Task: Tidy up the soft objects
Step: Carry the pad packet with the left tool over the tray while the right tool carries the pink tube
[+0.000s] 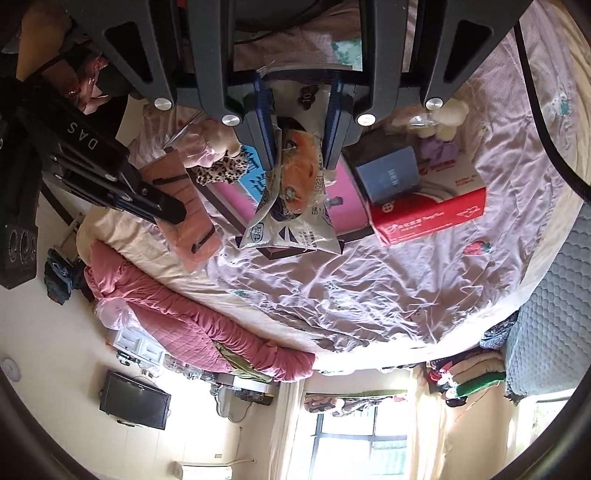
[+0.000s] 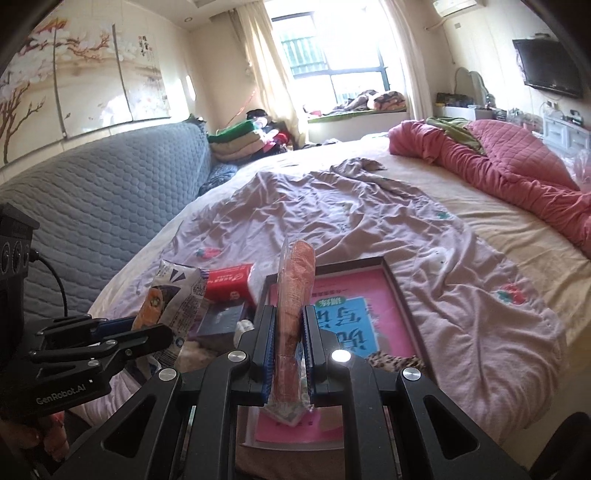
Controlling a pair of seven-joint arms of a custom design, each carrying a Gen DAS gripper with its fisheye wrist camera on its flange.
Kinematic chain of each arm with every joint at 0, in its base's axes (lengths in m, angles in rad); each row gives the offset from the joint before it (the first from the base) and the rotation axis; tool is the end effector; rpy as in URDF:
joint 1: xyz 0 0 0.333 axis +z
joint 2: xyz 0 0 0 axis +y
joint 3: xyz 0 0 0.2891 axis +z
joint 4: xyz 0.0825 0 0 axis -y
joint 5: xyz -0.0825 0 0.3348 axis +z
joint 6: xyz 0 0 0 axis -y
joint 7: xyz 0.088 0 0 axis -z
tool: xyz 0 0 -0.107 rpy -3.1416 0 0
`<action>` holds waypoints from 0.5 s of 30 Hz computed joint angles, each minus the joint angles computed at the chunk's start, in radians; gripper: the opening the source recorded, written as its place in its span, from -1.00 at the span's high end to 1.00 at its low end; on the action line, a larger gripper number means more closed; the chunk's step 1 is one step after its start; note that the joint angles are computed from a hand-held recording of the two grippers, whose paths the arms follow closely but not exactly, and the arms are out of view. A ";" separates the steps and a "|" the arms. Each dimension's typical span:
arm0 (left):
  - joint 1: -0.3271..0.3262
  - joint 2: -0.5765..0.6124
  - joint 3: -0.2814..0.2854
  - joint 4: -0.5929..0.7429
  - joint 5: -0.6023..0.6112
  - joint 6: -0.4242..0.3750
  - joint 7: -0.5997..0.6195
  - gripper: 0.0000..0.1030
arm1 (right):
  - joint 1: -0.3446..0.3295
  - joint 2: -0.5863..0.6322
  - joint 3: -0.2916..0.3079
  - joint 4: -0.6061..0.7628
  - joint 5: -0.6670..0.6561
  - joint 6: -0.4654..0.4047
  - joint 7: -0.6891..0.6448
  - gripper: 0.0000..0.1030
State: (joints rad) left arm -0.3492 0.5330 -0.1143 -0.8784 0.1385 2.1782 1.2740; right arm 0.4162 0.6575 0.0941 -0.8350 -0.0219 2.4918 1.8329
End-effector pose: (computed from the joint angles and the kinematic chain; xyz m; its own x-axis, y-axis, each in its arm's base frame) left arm 0.6163 -0.2691 0.6601 -0.2087 -0.9696 0.1278 -0.7241 0.0654 -0.6866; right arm 0.6311 0.3175 0.6370 0.3264 -0.9109 -0.2525 -0.5950 0.0096 -0.8037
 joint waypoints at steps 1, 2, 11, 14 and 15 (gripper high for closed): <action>-0.005 0.010 0.002 0.015 0.005 -0.009 0.000 0.49 | 0.000 -0.003 -0.003 -0.007 -0.001 0.004 0.003 0.74; -0.008 0.018 0.003 0.024 0.009 -0.013 0.002 0.49 | -0.002 -0.014 -0.005 -0.026 -0.003 0.014 0.007 0.74; -0.032 0.097 0.010 0.124 0.013 -0.079 0.014 0.49 | -0.030 -0.060 0.003 -0.144 -0.001 0.078 0.029 0.74; -0.040 0.142 0.014 0.195 0.011 -0.115 0.019 0.49 | -0.041 -0.061 0.009 -0.157 0.005 0.083 0.028 0.74; -0.043 0.161 0.017 0.227 0.010 -0.132 0.020 0.49 | -0.044 -0.062 0.010 -0.164 0.007 0.086 0.029 0.74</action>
State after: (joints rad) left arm -0.3927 0.6944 -0.0976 -0.6515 0.1482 2.0465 1.2942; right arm 0.3726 0.5950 0.1036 -0.9994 -0.0149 2.5777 1.8620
